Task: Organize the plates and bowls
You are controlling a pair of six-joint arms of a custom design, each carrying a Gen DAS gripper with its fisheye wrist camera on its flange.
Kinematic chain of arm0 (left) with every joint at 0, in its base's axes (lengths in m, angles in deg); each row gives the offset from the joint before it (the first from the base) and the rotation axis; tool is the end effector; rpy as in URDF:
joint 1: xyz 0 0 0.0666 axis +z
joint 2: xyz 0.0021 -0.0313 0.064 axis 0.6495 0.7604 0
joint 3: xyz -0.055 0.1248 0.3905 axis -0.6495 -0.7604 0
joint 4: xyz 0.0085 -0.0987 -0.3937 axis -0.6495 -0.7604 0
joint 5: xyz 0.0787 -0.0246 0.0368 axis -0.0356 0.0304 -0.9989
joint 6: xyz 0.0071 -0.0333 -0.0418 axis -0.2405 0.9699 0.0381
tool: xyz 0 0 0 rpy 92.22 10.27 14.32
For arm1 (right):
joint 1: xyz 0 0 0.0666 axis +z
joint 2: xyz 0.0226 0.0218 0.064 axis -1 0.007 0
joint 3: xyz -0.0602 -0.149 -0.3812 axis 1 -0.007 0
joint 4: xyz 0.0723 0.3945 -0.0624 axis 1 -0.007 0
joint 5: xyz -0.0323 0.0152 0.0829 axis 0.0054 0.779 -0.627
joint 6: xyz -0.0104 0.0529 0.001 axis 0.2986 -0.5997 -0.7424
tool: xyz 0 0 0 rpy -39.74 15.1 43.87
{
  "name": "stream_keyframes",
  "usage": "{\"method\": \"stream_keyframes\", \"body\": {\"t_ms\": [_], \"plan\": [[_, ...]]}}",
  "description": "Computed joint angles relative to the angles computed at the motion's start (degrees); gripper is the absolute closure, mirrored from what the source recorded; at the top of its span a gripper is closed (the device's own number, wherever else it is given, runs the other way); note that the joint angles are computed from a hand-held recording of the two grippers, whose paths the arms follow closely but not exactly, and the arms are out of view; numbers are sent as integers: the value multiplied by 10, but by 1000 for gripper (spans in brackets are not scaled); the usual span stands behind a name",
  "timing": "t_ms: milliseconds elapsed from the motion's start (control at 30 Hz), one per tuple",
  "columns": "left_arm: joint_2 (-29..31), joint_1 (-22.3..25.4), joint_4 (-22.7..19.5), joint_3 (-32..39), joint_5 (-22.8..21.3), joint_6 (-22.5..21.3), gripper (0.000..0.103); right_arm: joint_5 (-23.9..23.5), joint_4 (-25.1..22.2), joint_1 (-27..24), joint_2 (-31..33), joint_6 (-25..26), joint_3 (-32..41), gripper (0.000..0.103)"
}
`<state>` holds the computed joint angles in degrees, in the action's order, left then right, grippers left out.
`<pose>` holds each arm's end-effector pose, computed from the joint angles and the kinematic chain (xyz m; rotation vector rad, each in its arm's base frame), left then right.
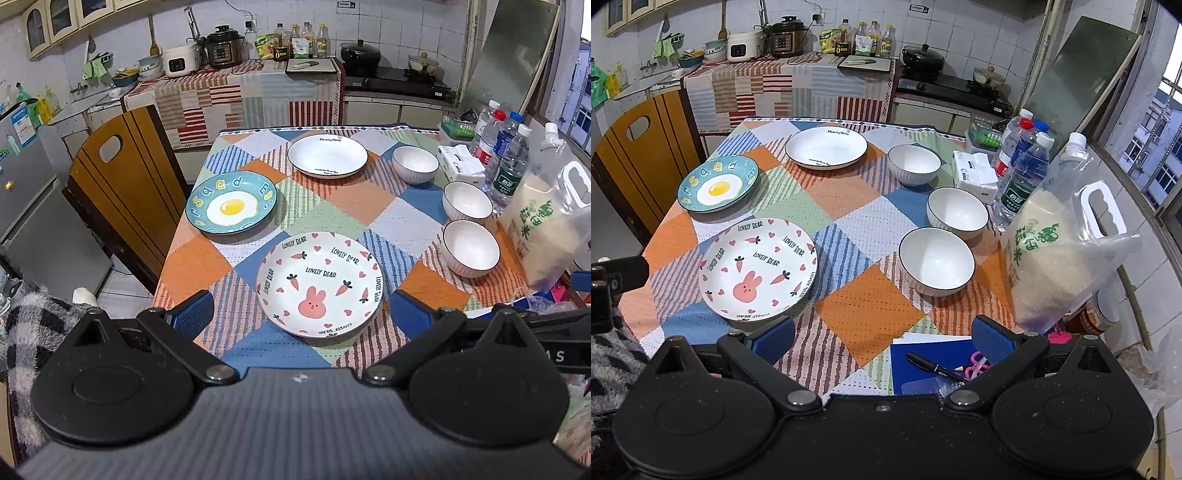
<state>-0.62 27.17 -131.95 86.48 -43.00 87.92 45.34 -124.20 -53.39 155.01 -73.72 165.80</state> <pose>0.3564 -0.0801 0.4895 0.0792 2.3899 -0.0076 0.3691 0.2492 0.4585 -0.0436 2.4812 -0.1980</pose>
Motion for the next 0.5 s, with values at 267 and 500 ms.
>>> {"method": "stream_keyframes", "body": {"t_ms": [267, 500], "plan": [[-1, 4, 6, -1, 5, 3, 0, -1, 0, -2, 1, -2, -1, 0], [0, 7, 3, 0, 12, 4, 0, -4, -2, -3, 4, -2, 0, 0]]}}
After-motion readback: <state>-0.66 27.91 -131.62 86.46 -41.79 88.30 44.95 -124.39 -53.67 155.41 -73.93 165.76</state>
